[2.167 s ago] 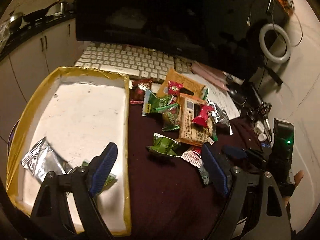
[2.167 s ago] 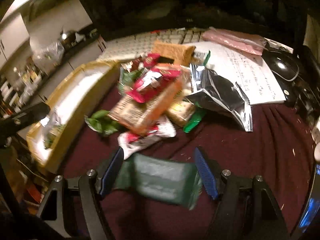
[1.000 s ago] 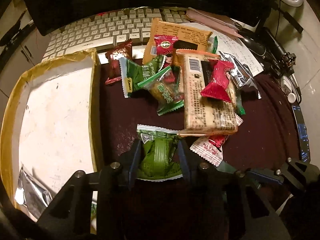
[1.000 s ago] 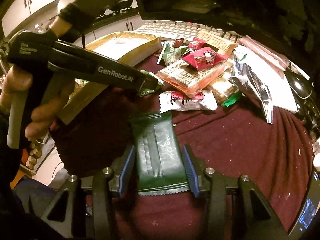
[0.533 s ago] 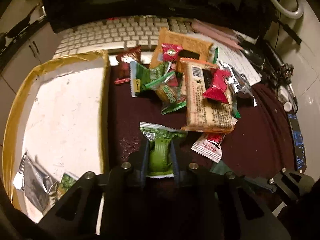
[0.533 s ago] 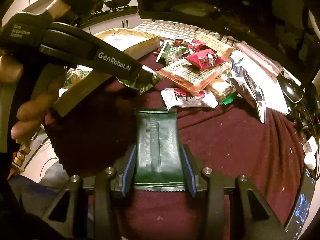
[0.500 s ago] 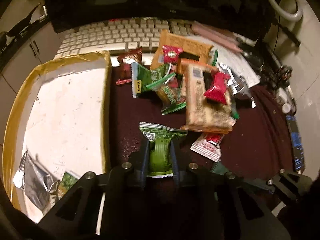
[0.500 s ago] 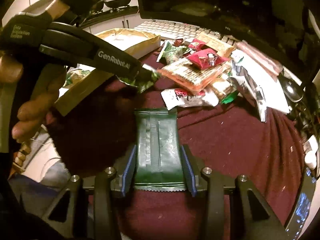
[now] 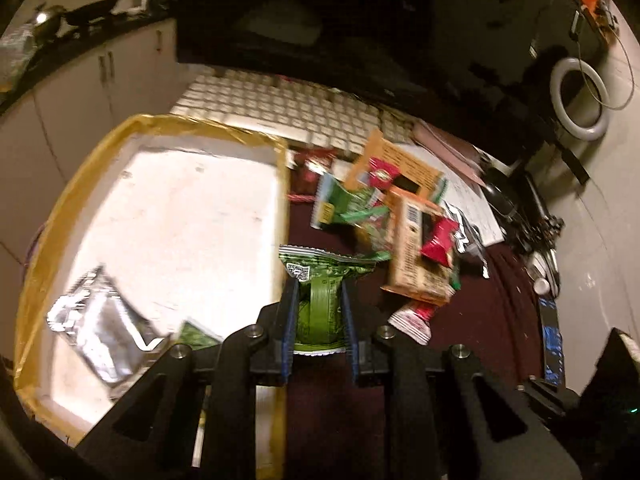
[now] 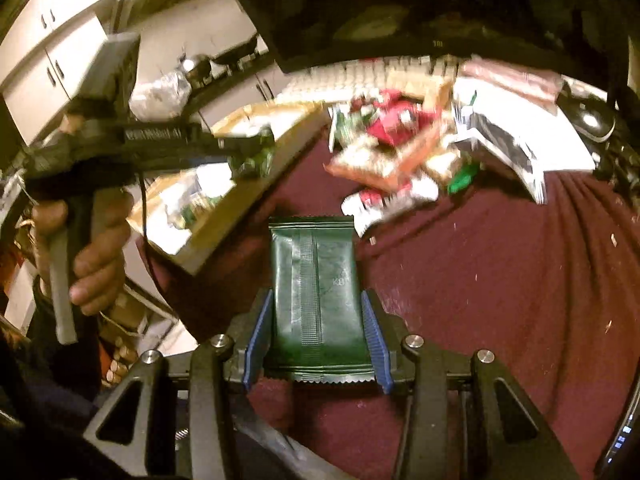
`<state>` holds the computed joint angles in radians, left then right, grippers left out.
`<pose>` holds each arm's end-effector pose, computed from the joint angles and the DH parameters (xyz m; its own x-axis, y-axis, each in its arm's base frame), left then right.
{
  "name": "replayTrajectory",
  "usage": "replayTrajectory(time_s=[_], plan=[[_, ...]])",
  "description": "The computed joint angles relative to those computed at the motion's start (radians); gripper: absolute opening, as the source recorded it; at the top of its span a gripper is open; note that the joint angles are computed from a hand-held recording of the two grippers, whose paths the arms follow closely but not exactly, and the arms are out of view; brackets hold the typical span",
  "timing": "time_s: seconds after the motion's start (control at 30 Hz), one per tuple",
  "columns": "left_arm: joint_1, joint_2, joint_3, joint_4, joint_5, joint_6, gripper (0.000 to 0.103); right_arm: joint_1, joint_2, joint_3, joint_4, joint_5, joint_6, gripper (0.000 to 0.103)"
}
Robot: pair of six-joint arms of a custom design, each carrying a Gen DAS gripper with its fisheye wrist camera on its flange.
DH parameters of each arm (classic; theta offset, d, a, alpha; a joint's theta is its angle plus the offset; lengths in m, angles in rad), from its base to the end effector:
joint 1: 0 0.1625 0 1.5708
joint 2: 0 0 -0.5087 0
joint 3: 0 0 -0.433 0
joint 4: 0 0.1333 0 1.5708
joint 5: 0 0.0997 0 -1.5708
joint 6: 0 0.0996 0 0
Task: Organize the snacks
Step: 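Carry both packets over the tray and release them inside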
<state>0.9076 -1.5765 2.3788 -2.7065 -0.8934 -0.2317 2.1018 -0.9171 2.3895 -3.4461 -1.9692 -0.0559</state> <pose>-0.1029 -0.4496 0.3192 -0.8541 0.1386 -0.5013 0.3962 0.7978 -0.4545 0.3245 -0.3656 0.0901 -0.8444 -0.3794 0.3782 -0.5138 0.7733 -0.3715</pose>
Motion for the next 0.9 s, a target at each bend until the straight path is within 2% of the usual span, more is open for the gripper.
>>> replayTrajectory(time_s=[0.1,0.2,0.5,0.7,0.9], plan=[[-0.023,-0.024,0.016,-0.009,0.066,-0.018,0.022,0.000,0.016,-0.010,-0.081,0.052,-0.004,0.044],[-0.024,-0.037,0.018,-0.011,0.097,-0.024,0.022,0.013,0.043,-0.044,-0.115,0.059,-0.013,0.044],[0.014,-0.109,0.011,-0.035,0.120,-0.009,0.022,0.029,0.126,-0.185,-0.070,0.126,-0.017,0.044],[0.118,-0.102,-0.046,-0.023,0.114,0.015,0.022,0.055,0.230,-0.325,0.008,0.110,-0.030,0.044],[0.184,-0.055,-0.082,-0.032,0.125,0.045,0.022,0.043,0.316,-0.436,0.071,0.117,-0.018,0.044]])
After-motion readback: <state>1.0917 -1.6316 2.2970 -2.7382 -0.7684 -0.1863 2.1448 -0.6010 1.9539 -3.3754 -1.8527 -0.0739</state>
